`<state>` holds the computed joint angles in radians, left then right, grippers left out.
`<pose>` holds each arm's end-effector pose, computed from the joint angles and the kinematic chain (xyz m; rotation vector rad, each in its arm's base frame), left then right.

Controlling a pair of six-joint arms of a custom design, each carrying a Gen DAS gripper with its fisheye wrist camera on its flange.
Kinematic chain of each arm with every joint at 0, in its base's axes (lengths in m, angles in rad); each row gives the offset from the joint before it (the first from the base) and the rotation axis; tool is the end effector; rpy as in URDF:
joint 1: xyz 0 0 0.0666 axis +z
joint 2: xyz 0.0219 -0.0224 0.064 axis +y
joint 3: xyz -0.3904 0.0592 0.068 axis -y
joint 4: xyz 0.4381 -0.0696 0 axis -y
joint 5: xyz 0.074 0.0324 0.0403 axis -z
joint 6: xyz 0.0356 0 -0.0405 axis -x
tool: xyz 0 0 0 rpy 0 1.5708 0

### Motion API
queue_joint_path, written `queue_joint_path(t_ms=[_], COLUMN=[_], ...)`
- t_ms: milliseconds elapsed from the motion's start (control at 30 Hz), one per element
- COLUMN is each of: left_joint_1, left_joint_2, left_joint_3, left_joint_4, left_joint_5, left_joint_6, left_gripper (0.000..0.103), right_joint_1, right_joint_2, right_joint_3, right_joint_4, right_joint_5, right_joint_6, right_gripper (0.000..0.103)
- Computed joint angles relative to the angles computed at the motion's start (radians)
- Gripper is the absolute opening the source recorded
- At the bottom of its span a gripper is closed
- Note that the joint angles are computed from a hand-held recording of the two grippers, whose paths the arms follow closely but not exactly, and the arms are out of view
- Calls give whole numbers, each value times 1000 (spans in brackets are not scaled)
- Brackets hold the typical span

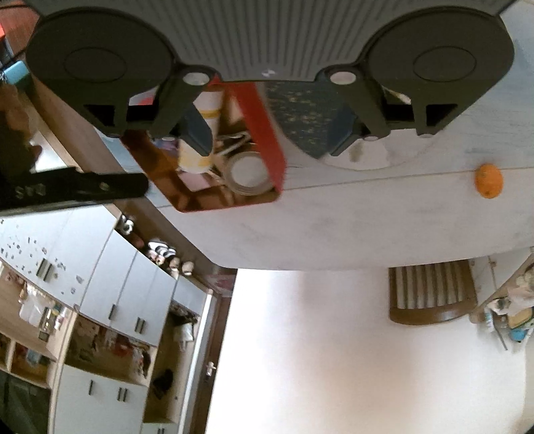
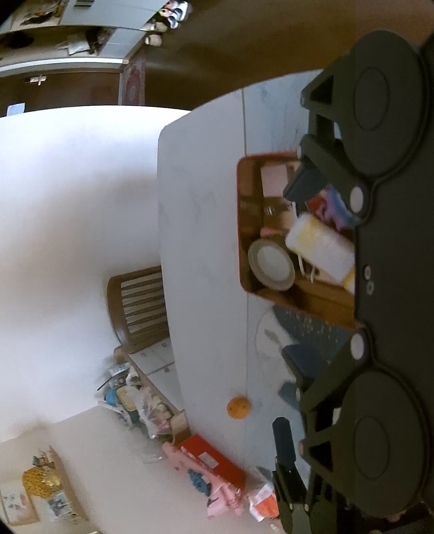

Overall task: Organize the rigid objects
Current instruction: 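Withdraw both grippers from the tin toward the orange and clear container, then grasp the orange with left gripper while right gripper grasps the blue-labelled clear container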

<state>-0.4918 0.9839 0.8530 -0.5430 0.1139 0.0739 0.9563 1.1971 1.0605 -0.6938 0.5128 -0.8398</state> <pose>0.3346 -0.1843 0.3677 0.5328 2.2121 -0.4299 0.2725 0.3553 0.3816 0.0988 2.2878 0.3193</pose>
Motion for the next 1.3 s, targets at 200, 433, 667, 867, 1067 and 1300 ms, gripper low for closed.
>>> queue_joint_path(t_ms=[200, 433, 667, 867, 1067, 1300], left_joint_1=[91, 235, 384, 469, 506, 518], left_joint_2=[-39, -28, 40, 145, 275, 410], left_joint_3=[-25, -21, 16, 75, 139, 205], left_joint_4=[39, 70, 103, 134, 146, 147], left_joint_5=[-14, 50, 140, 177, 151, 129], left_joint_6=[-70, -124, -190, -210, -217, -217], left_gripper=[81, 85, 86, 86, 86, 86], right_joint_1=[53, 88, 109, 114, 106, 99], right_joint_2=[75, 185, 319, 436, 545, 642], right_joint_3=[55, 142, 266, 384, 500, 589], right_joint_4=[10, 20, -7, -46, -109, -159], right_joint_5=[57, 81, 79, 64, 32, -20], right_joint_6=[-58, -110, -113, -114, -99, -98], right_gripper=[103, 103, 103, 103, 103, 102])
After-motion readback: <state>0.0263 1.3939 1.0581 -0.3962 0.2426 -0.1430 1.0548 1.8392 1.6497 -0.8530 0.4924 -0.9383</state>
